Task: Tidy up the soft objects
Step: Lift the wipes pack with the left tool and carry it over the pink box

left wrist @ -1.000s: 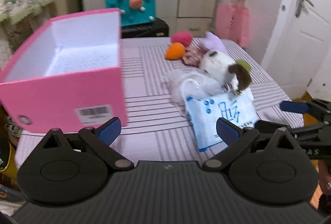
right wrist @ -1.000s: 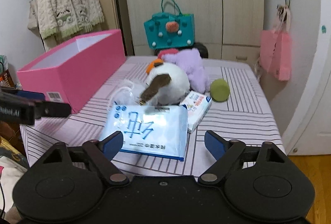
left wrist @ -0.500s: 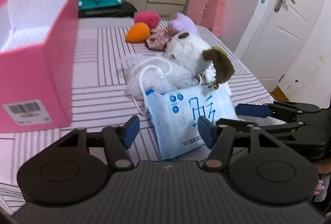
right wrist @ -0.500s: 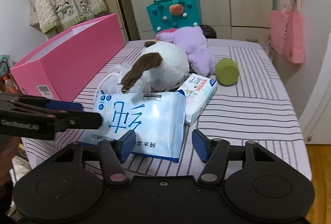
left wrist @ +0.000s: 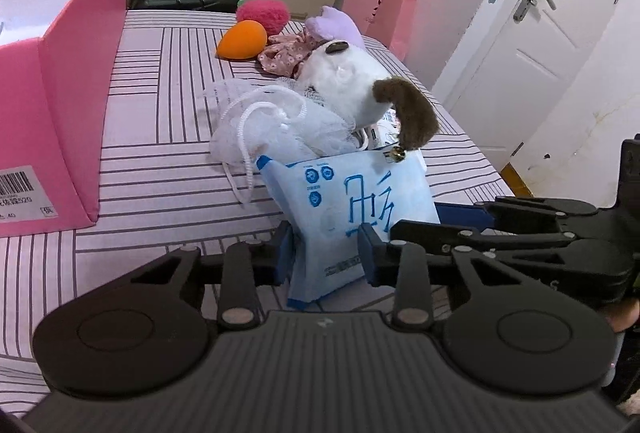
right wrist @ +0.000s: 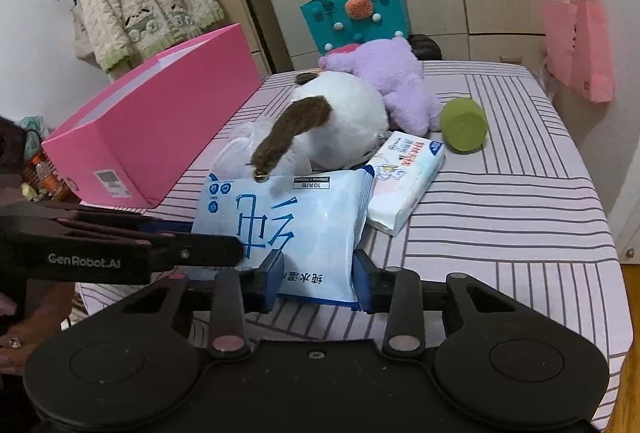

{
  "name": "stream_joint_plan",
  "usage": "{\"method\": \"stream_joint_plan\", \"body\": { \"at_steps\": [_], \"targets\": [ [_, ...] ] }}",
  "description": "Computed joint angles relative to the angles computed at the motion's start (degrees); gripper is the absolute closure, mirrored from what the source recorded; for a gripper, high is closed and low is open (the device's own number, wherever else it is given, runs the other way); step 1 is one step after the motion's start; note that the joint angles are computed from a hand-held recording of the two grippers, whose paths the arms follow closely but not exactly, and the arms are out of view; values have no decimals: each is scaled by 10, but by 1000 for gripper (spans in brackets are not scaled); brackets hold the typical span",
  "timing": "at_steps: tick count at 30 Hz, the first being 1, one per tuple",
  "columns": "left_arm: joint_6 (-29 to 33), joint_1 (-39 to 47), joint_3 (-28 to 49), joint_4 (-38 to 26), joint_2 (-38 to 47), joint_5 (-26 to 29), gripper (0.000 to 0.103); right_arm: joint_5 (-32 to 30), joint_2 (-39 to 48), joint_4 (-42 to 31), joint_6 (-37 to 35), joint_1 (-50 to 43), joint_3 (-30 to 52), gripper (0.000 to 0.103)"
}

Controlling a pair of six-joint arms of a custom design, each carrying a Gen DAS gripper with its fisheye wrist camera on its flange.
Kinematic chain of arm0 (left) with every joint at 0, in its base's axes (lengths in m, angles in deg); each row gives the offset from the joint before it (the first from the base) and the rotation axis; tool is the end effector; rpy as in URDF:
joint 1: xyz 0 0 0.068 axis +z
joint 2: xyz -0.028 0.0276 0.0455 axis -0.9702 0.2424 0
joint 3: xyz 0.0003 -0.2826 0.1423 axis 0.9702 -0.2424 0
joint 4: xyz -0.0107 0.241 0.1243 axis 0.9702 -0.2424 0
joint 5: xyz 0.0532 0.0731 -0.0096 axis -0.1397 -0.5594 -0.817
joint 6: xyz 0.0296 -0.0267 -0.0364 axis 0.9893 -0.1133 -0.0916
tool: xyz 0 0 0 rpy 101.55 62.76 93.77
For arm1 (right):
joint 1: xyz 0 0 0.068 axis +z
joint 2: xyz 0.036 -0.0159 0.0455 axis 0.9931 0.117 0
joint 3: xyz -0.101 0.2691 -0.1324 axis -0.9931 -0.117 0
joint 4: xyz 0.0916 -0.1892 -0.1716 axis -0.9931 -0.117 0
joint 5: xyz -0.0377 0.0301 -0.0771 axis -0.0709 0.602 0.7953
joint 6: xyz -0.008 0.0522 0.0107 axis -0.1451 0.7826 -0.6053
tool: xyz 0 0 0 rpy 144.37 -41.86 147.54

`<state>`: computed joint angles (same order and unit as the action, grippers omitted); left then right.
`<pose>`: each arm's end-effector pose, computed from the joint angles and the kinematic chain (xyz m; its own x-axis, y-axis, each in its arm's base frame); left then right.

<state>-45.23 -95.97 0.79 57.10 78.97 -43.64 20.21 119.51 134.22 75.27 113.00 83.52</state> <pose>0.3056 -0.1342 0.1237 -0.5840 0.4518 -0.6744 0.7845 0.5275 -0.3259 0.1618 0.0762 0.0913 -0.6018 0.3359 -0.7245 0.2286 0.9417 0.2467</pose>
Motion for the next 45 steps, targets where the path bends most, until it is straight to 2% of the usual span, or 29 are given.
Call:
{"method": "stream_joint_plan", "body": {
  "at_steps": [7, 16, 27, 32, 36, 41, 45],
  "targets": [
    [14, -3, 10, -41, -14, -10, 69, -2, -55, -90, 25, 9, 17, 69],
    [63, 17, 33, -147, -30, -8, 69, -7, -116, -240, 77, 45, 61, 67],
    [123, 57, 47, -242, -48, 7, 69, -20, -139, -292, 125, 87, 77, 67],
    [151, 60, 54, -287, -72, -31, 69, -27, -153, -337, 128, 108, 101, 69],
    [188, 77, 53, -322, -100, -38, 69, -23, -168, -390, 123, 125, 133, 69],
    [228, 122, 104, -410, -93, -17, 69, -29, -193, -439, 115, 136, 171, 69],
    [249, 152, 142, -455, -87, -4, 69, -59, -192, -448, 95, 122, 196, 69]
  ]
}}
